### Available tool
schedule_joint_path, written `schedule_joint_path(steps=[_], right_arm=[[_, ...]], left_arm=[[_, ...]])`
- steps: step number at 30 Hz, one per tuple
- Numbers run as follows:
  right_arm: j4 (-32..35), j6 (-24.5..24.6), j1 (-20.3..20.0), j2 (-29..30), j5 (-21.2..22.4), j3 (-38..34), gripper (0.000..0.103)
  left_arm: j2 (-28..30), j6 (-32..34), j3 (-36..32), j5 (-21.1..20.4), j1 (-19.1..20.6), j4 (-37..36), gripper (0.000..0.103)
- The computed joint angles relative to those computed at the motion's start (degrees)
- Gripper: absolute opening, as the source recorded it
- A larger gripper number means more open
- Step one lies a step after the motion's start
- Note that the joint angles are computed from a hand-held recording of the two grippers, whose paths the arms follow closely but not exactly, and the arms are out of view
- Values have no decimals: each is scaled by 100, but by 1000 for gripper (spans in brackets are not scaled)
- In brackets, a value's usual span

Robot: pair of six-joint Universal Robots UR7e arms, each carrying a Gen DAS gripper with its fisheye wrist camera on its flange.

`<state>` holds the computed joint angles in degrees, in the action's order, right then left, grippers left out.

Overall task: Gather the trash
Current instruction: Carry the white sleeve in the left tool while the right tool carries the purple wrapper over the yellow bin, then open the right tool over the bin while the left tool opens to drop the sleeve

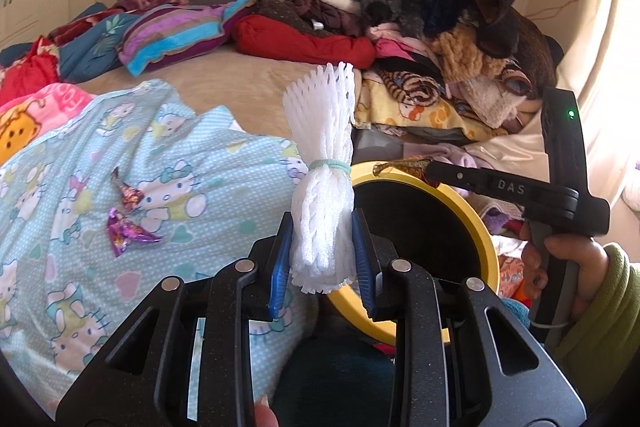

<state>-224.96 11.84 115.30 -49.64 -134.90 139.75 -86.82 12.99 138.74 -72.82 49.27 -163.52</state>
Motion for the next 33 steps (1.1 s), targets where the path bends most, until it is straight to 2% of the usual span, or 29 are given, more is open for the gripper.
schedule_joint_path(steps=[15, 33], right_arm=[[-423, 289, -223, -243, -181, 516, 30], [-575, 401, -543, -358, -11, 830, 30]], left_arm=[[433, -26, 120, -108, -409, -44, 22], [1186, 12, 74, -126, -585, -158, 22]])
